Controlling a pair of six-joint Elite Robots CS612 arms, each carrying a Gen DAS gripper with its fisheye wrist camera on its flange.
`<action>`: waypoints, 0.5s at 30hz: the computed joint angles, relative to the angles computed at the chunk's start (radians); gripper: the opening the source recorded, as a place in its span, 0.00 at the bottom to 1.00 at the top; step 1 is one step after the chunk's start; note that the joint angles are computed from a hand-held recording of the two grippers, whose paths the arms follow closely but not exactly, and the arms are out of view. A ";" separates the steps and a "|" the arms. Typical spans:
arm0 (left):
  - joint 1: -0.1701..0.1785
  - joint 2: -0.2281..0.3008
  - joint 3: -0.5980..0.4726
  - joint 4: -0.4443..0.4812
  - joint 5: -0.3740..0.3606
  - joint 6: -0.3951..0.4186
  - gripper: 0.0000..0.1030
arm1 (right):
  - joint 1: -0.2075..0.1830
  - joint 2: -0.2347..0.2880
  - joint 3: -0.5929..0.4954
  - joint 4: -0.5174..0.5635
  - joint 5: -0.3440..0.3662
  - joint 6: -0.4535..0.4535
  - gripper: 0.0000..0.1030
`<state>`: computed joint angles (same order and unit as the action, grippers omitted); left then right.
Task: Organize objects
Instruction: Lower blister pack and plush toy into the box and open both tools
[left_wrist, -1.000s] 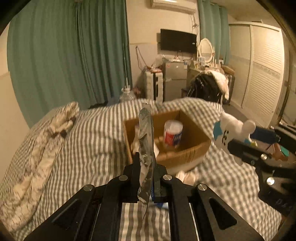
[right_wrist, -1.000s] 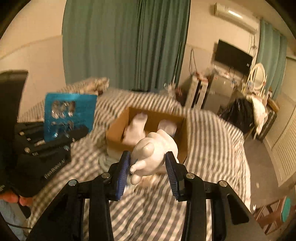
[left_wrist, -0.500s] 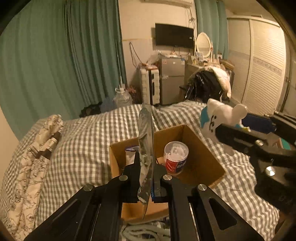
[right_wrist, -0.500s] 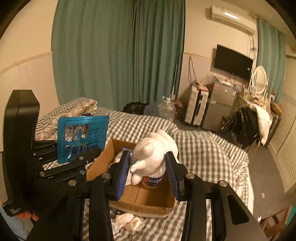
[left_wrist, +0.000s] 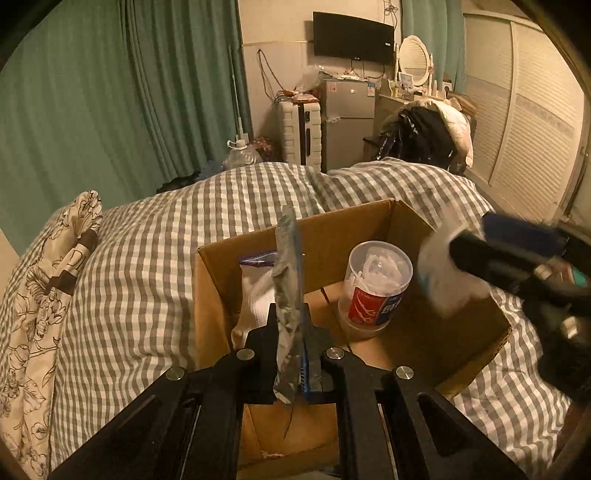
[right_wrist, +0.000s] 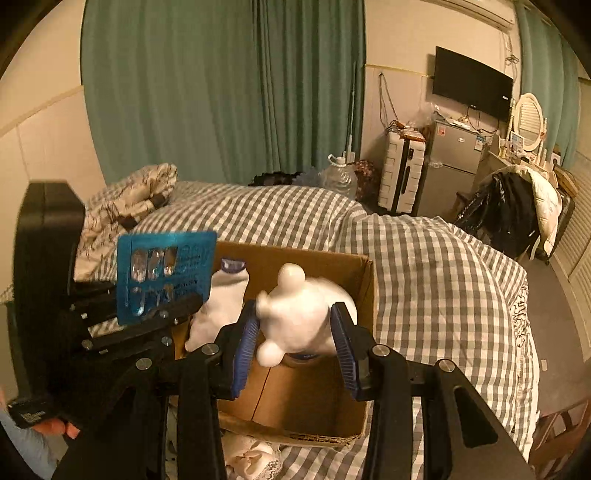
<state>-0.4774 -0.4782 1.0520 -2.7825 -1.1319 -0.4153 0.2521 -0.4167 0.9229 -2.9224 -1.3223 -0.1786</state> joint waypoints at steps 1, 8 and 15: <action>-0.001 -0.005 0.003 0.012 0.004 0.000 0.20 | -0.001 -0.006 0.010 -0.018 -0.005 0.013 0.48; -0.031 -0.084 0.117 -0.063 0.117 -0.007 0.86 | -0.006 -0.091 0.131 -0.150 -0.032 0.039 0.66; -0.060 -0.183 0.256 -0.170 0.179 -0.020 0.94 | 0.001 -0.211 0.300 -0.286 -0.068 0.002 0.73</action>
<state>-0.5372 -0.6617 1.3076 -2.9524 -0.9529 -0.4358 0.2532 -0.6275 1.2232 -3.2083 -1.3902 -0.1761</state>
